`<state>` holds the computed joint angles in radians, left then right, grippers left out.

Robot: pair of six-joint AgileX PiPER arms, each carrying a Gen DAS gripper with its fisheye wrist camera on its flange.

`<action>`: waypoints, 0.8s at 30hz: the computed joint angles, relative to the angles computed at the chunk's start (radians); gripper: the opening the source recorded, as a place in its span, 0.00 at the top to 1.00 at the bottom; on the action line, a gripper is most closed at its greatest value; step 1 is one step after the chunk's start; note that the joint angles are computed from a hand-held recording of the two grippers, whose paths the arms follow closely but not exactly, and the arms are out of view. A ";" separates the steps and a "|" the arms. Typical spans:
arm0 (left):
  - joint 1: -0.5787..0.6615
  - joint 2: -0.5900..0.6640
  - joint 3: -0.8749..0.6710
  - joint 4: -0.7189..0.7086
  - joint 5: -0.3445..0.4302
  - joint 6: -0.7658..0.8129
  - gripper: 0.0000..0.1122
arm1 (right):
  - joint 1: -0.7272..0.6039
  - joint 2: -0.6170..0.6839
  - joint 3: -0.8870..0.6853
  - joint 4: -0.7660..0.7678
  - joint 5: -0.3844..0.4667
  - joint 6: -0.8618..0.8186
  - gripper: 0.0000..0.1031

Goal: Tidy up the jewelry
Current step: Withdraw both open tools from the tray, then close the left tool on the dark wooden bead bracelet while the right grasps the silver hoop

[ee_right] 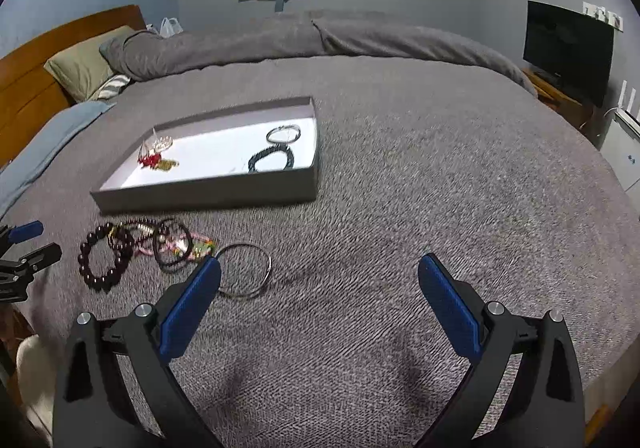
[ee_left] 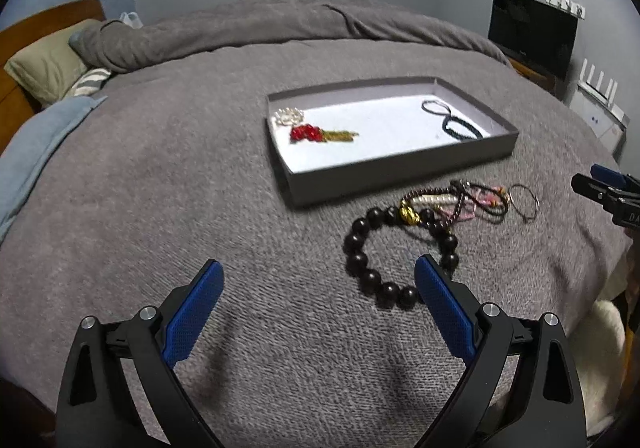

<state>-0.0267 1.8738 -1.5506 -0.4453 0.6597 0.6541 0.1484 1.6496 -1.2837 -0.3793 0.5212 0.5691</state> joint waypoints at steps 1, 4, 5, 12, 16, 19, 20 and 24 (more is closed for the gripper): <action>-0.003 0.000 0.004 0.000 -0.001 0.000 0.15 | 0.003 0.001 0.006 0.001 -0.003 -0.001 0.05; -0.008 0.010 0.001 0.007 0.006 -0.010 0.15 | 0.011 0.009 0.019 0.013 -0.012 -0.013 0.05; -0.012 0.015 0.000 0.016 0.007 -0.020 0.15 | 0.013 0.014 0.019 0.019 -0.013 -0.019 0.05; -0.027 0.048 -0.023 0.049 0.018 -0.061 0.15 | 0.024 0.057 0.011 0.082 -0.027 -0.090 0.05; -0.033 0.069 -0.042 0.035 0.028 -0.066 0.15 | 0.021 0.080 0.003 0.170 -0.044 -0.179 0.05; -0.033 0.077 -0.046 0.009 0.027 -0.047 0.15 | 0.032 0.096 -0.002 0.151 -0.049 -0.175 0.05; -0.036 0.078 -0.044 0.004 0.023 -0.038 0.16 | 0.036 0.102 -0.004 0.141 -0.052 -0.167 0.05; -0.049 0.078 -0.035 0.010 -0.001 -0.025 0.18 | 0.033 0.114 -0.005 0.147 -0.072 -0.172 0.09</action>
<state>-0.0759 1.9518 -1.5854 -0.4355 0.6587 0.6292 0.1812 1.7639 -1.2885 -0.2324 0.4495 0.3975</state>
